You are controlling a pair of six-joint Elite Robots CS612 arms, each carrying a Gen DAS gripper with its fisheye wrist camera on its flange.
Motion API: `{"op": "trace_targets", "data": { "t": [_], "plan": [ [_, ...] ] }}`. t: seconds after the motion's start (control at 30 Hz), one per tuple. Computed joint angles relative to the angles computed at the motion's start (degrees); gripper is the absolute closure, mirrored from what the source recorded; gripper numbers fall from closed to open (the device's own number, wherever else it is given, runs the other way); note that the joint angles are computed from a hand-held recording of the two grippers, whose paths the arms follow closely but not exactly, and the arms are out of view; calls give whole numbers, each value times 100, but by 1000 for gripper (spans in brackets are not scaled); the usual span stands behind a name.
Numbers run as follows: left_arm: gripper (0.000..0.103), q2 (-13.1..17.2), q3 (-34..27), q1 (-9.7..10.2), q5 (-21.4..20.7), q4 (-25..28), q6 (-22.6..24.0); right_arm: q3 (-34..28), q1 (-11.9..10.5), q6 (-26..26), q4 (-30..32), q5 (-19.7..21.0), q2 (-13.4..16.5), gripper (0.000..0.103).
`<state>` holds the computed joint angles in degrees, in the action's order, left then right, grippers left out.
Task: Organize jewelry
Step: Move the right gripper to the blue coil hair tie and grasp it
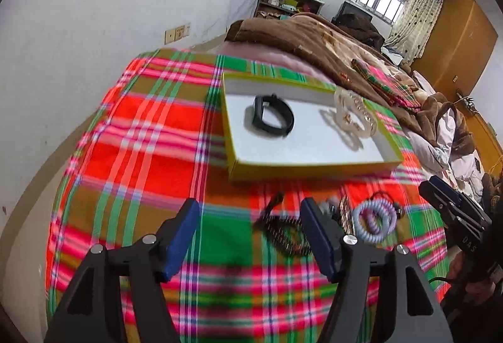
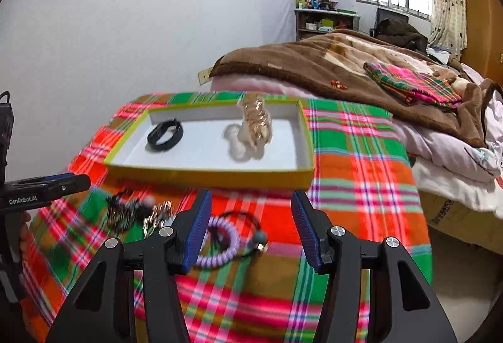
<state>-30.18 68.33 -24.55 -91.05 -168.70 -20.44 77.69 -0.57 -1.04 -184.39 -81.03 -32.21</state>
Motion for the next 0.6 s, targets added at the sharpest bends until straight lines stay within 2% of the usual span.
{"op": "trace_targets", "data": {
  "t": [0.13, 0.23, 0.4, 0.6],
  "plan": [
    [34, -67, 187, -3, -5, -29, 25, 18, 57, -170, 82, 11, 16, 50],
    [34, -114, 309, -4, -56, -80, 68, -16, 71, -206, 210, 177, 45, 50],
    [34, -161, 466, 9, -124, -132, 49, -95, 121, -305, 450, 123, 96, 50],
    [34, -165, 535, 29, -224, -87, 35, -189, 166, -403, 692, 4, 137, 60]
  ]
}}
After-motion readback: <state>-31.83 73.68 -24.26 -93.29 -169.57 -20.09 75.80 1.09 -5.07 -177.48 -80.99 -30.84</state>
